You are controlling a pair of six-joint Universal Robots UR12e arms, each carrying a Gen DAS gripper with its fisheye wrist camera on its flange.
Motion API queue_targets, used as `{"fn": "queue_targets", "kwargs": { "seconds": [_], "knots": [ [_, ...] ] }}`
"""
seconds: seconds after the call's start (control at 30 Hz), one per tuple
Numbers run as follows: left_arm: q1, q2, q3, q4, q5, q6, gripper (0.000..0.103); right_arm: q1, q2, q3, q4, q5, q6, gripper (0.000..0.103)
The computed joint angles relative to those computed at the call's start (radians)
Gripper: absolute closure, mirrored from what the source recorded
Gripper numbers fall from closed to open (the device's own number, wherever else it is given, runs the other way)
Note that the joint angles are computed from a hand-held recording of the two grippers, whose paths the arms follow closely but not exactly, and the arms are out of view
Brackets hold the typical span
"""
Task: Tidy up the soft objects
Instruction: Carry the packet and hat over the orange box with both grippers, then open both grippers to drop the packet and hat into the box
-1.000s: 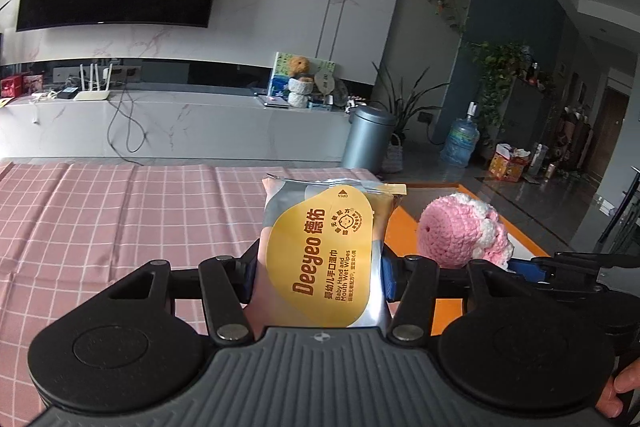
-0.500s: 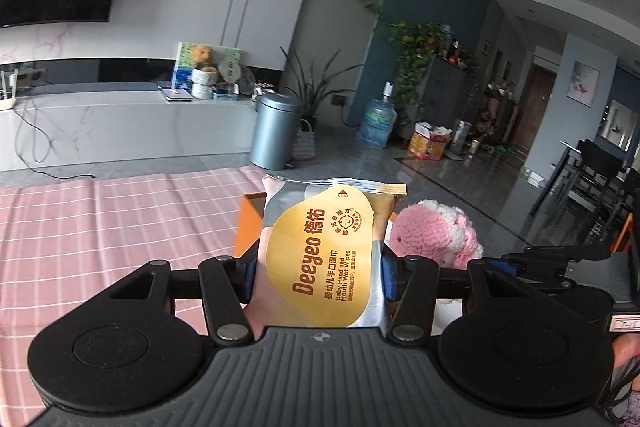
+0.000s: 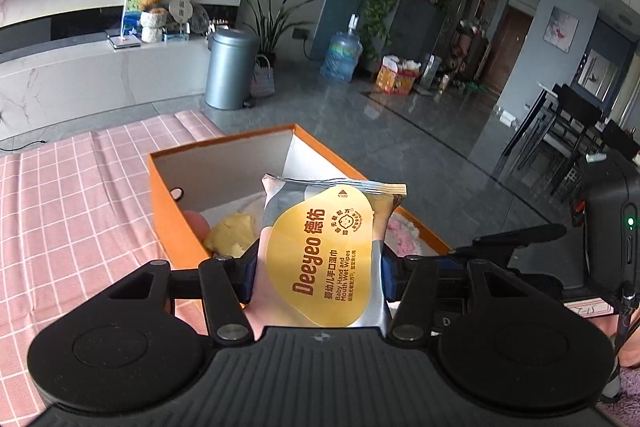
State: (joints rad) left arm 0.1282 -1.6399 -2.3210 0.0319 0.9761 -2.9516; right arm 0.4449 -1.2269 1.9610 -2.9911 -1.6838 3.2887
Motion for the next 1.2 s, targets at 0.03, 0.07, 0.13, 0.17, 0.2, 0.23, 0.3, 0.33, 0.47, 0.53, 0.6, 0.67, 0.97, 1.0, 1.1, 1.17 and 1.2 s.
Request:
{"fn": "queue_targets", "kwargs": {
  "seconds": [0.03,0.07,0.13,0.17,0.2,0.23,0.3,0.33,0.47,0.53,0.6,0.67,0.97,1.0,1.1,1.17,1.2],
  "knots": [
    [-0.01,-0.004,0.008,-0.019,0.015,0.008,0.041,-0.004,0.005,-0.009,0.026,0.005,-0.006,0.072],
    [-0.018,-0.009,0.015,-0.035,0.028,0.014,0.041,-0.008,0.01,-0.022,0.058,0.016,-0.01,0.07],
    [-0.032,-0.015,0.025,-0.059,0.047,0.029,0.041,-0.016,0.017,-0.034,0.1,0.03,-0.025,0.067],
    [-0.039,-0.02,0.034,-0.074,0.051,0.037,0.041,-0.018,0.02,-0.039,0.117,0.033,-0.037,0.064],
    [-0.045,-0.025,0.041,-0.084,0.055,0.042,0.041,-0.018,0.025,-0.044,0.135,0.027,-0.046,0.063],
    [-0.051,-0.029,0.046,-0.095,0.066,0.046,0.041,-0.018,0.028,-0.049,0.153,0.022,-0.054,0.061],
    [-0.063,-0.031,0.05,-0.111,0.088,0.059,0.041,-0.018,0.031,-0.049,0.177,0.008,-0.077,0.059],
    [-0.067,-0.032,0.051,-0.116,0.098,0.066,0.041,-0.017,0.031,-0.047,0.175,-0.004,-0.09,0.058],
    [-0.088,-0.037,0.056,-0.124,0.142,0.104,0.041,-0.007,0.014,-0.02,0.129,-0.039,-0.139,0.047],
    [-0.094,-0.035,0.054,-0.133,0.157,0.132,0.041,-0.004,0.003,-0.004,0.096,-0.055,-0.157,0.044],
    [-0.107,-0.034,0.058,-0.147,0.185,0.159,0.041,-0.005,-0.009,0.013,0.065,-0.059,-0.163,0.042],
    [-0.116,-0.033,0.06,-0.17,0.203,0.186,0.04,-0.006,-0.017,0.022,0.054,-0.062,-0.155,0.041],
    [-0.129,-0.03,0.058,-0.192,0.24,0.215,0.03,0.002,-0.027,0.028,0.054,-0.108,-0.112,0.038],
    [-0.127,-0.029,0.057,-0.192,0.235,0.214,0.028,0.004,-0.027,0.028,0.055,-0.116,-0.117,0.038],
    [-0.123,-0.022,0.053,-0.191,0.229,0.208,0.02,0.01,-0.03,0.027,0.056,-0.132,-0.126,0.037],
    [-0.115,-0.012,0.048,-0.188,0.213,0.206,0.019,0.012,-0.035,0.03,0.056,-0.135,-0.128,0.035],
    [-0.11,-0.008,0.047,-0.189,0.203,0.205,0.019,0.014,-0.038,0.031,0.053,-0.141,-0.131,0.035]
  ]
}}
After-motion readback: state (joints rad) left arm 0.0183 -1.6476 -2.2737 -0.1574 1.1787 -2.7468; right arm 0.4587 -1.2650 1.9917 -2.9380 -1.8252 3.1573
